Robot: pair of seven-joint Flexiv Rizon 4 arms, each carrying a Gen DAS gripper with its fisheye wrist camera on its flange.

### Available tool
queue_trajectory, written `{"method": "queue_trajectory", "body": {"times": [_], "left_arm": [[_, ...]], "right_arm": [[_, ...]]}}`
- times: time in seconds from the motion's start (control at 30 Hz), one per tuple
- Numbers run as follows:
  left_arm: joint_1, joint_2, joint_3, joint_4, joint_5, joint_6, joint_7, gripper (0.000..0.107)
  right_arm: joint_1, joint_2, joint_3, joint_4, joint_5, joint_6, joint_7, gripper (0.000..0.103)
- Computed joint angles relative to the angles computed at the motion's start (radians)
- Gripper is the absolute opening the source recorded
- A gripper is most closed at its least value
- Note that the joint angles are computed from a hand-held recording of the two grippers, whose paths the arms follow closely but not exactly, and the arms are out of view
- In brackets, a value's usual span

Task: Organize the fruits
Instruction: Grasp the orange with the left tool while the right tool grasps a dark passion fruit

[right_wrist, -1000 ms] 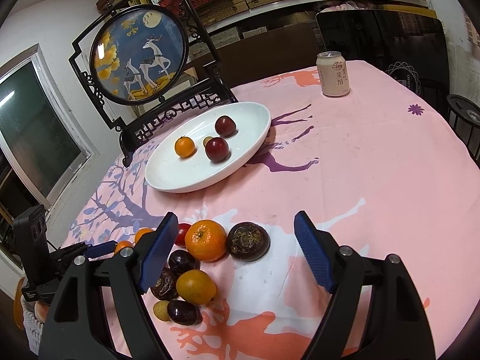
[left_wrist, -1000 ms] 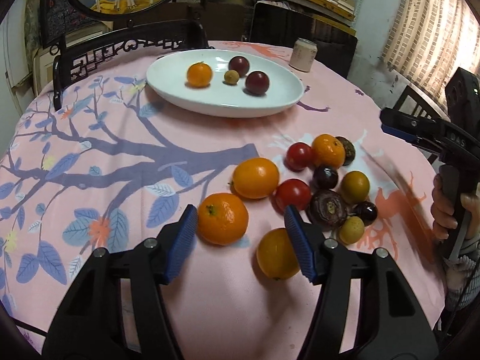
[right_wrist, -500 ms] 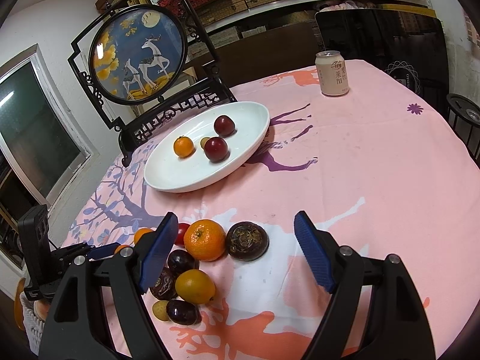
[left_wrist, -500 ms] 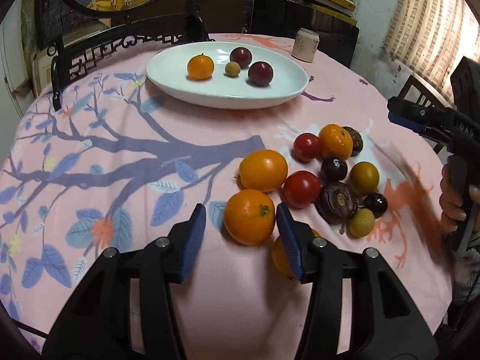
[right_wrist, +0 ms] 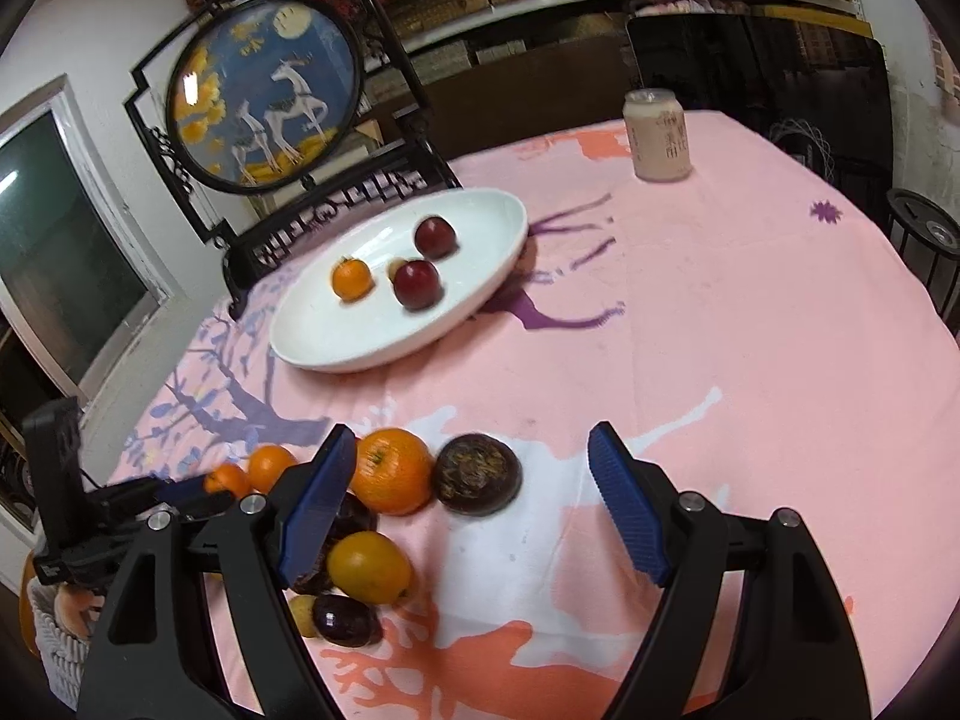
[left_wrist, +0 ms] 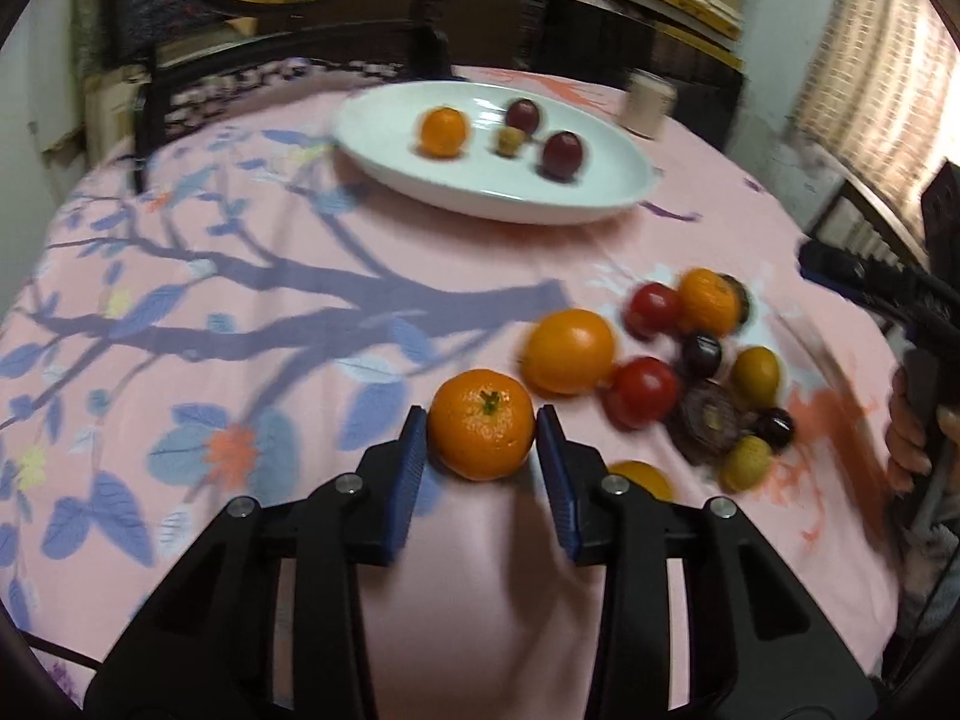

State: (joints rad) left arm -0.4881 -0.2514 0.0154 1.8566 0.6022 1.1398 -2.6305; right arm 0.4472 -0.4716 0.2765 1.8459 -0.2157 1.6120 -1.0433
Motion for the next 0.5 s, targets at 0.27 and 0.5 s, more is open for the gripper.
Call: {"method": "queue_trajectory", "body": {"times": [0.27,0.5], "left_arm": [[-0.002,0.008,0.0,-0.005,0.028,-0.032,-0.027,0.038],[0.0,0.007,-0.006,-0.008,0.036,-0.041,-0.031,0.038]], "right_arm": [[0.026,-0.016,-0.023,-0.027,-0.024,-0.122,-0.026,0.065],[0.137,-0.006,-0.147,0.008,-0.155,-0.153,-0.01,0.059]]}}
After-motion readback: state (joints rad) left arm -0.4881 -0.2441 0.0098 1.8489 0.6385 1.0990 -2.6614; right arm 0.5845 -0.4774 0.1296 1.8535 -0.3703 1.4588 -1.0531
